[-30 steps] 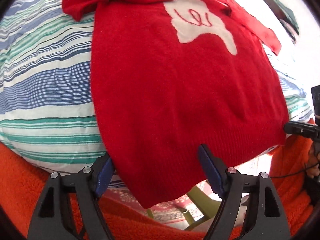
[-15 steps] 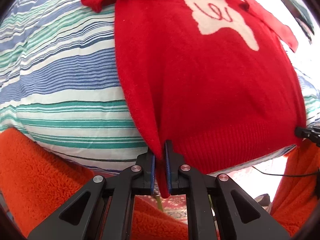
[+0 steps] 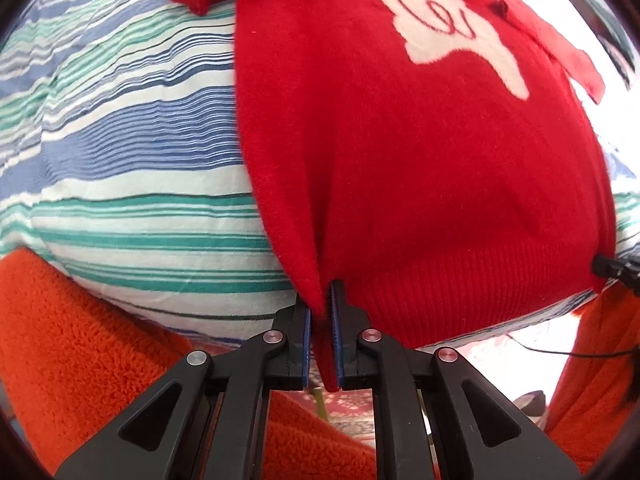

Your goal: Fold small clothes

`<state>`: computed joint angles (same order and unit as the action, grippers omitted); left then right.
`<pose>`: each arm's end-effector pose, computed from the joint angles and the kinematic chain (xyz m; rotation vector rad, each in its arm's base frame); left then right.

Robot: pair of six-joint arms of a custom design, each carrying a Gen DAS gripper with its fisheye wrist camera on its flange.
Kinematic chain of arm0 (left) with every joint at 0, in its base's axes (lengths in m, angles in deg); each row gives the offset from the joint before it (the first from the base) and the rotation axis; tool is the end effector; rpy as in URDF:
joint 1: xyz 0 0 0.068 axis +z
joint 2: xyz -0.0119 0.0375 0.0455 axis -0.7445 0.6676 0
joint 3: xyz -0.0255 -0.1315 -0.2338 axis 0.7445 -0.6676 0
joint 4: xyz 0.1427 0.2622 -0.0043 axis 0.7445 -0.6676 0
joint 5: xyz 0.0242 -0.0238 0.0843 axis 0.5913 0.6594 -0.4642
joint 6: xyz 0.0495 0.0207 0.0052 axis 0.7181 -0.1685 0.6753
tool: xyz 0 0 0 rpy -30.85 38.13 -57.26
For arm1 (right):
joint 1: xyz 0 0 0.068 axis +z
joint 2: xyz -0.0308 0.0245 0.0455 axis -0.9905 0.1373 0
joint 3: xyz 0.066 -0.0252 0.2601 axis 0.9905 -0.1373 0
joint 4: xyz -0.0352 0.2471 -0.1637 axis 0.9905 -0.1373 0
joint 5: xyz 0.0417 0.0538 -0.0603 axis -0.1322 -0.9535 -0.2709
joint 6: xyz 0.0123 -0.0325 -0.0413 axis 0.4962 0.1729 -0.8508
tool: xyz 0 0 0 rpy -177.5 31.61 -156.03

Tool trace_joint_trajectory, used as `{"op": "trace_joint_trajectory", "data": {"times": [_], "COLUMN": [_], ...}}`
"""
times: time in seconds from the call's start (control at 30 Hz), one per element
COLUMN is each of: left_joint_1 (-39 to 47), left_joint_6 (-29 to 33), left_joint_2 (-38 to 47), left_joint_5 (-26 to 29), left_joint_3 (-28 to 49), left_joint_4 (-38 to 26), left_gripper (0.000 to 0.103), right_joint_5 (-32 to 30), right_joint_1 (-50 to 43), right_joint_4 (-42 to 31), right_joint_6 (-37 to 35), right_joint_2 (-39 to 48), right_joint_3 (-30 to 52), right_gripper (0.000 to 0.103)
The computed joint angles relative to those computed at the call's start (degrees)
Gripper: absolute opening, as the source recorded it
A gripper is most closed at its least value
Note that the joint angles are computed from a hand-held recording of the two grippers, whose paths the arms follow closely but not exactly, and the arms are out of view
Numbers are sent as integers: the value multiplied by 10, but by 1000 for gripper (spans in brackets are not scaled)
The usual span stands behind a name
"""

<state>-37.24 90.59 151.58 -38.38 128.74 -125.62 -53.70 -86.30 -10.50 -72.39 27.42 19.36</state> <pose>0.2784 0.0522 0.1479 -0.1171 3.0671 -0.0359 0.3352 -0.0091 0.0500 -0.3328 3.0080 0.6951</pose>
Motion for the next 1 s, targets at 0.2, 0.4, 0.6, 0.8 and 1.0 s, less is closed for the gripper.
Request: {"op": "trace_joint_trajectory", "data": {"times": [0.2,0.4,0.6,0.8,1.0], "left_joint_1": [32,-8,16,27,35], "left_joint_6": [-1,-29,-24,-6,11], "left_joint_2": [29,14,-40,-126,-120], "left_joint_5": [27,-77,-92,-126,-68], "left_joint_3": [11,1,-5,-20,55], "left_joint_4": [-6,-2,-28,-24,-31], "left_gripper": [20,89,92,92,92], "right_joint_5": [13,45,50,107,125], "right_joint_1": [12,27,6,-35,-97], "right_joint_4": [9,12,-19,-27,-51], "right_joint_6": [8,2,-5,-33,-72], "right_joint_2": [-8,-26,-38,-114,-186], "right_joint_3": [-7,-15,-14,-48,-46], "right_gripper": [3,3,33,51,52]}}
